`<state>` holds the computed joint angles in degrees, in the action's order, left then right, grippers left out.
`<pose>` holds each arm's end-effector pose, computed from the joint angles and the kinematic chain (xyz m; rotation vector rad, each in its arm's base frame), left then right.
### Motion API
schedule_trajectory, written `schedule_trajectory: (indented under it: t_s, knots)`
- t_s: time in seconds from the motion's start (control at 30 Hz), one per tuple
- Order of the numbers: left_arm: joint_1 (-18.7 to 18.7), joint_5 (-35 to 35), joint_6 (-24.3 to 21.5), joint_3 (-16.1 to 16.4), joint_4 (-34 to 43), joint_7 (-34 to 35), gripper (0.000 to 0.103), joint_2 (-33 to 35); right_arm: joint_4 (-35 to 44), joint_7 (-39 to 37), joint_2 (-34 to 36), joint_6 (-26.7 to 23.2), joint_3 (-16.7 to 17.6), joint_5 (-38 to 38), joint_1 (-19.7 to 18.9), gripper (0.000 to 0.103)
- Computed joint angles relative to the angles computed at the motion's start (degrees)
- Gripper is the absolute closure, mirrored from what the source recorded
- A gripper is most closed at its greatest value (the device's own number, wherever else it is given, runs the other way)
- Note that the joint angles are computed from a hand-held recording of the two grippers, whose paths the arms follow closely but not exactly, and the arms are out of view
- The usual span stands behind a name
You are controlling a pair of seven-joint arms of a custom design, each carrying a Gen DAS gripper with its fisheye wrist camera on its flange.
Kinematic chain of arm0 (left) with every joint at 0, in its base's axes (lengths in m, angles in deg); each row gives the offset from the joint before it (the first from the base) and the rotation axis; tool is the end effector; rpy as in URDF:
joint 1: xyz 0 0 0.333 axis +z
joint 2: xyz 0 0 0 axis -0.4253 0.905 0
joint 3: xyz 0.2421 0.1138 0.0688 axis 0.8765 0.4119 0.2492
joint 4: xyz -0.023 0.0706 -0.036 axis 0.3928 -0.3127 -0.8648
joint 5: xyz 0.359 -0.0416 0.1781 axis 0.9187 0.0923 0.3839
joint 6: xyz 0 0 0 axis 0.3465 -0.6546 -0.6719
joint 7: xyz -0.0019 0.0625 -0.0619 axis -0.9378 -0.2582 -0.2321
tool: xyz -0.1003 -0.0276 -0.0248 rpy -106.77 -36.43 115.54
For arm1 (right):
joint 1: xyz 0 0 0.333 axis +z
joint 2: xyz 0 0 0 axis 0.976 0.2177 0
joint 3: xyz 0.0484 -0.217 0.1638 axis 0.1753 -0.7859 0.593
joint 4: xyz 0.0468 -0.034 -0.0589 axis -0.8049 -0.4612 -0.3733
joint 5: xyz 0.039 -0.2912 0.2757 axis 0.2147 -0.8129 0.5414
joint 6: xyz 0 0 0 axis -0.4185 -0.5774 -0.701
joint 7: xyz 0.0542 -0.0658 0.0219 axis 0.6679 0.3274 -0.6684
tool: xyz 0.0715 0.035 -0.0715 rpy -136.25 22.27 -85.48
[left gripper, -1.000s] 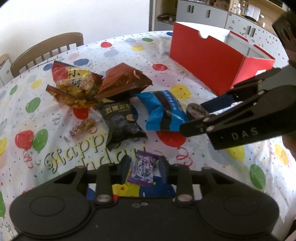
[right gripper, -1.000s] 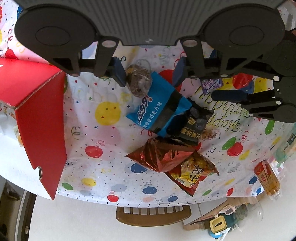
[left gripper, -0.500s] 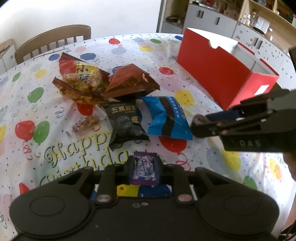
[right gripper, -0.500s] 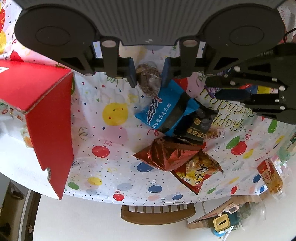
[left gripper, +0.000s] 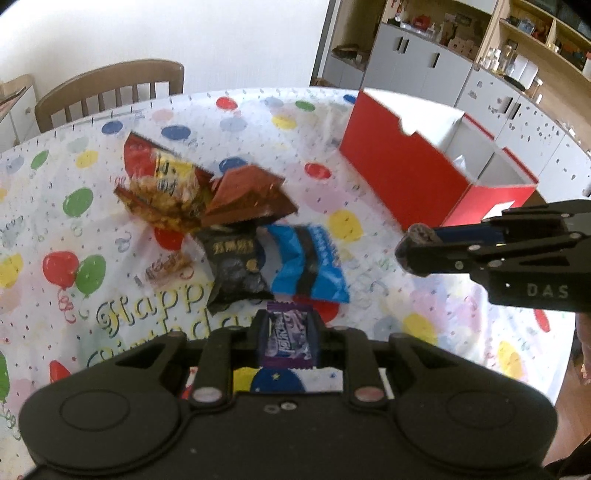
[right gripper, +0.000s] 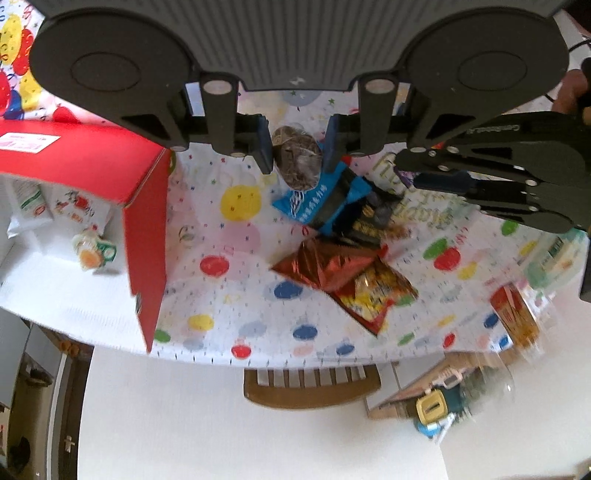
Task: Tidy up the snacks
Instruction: 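Grasp purple candy with left tool while right tool grasps round brown cake, then lift both held snacks and carry them toward the red box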
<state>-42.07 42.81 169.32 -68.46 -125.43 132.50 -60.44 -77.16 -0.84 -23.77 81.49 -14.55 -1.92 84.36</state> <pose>0.6140 -0.2591 0.4134 -1.9673 1.8290 -0.7761 0.7032 0.2191 0.4284 -2.1840 1.0348 -0.2005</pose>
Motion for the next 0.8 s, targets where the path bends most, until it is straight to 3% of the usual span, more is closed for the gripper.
schedule_trajectory:
  t_s: [0.2,0.43,0.8]
  knots:
    - [-1.4,2.9,-0.8,0.5,3.2,-2.7,0.084,0.2,-0.6,-4.1,-2.5,-0.7,1.0,4.7,-2.3,0.075]
    - [-3.1,6.3,-2.8,1.1,12.1,-4.6,0.084,4.0,2.2,-8.2,-2.4,-1.0,0.5,9.2,-3.7,0.075]
    - [-8.3,6.1,-10.5,2.9,38.2,-0.2,0.084,20.1,15.8,-8.0,6.1,-3.6,-0.6,8.5,-6.3,0.085]
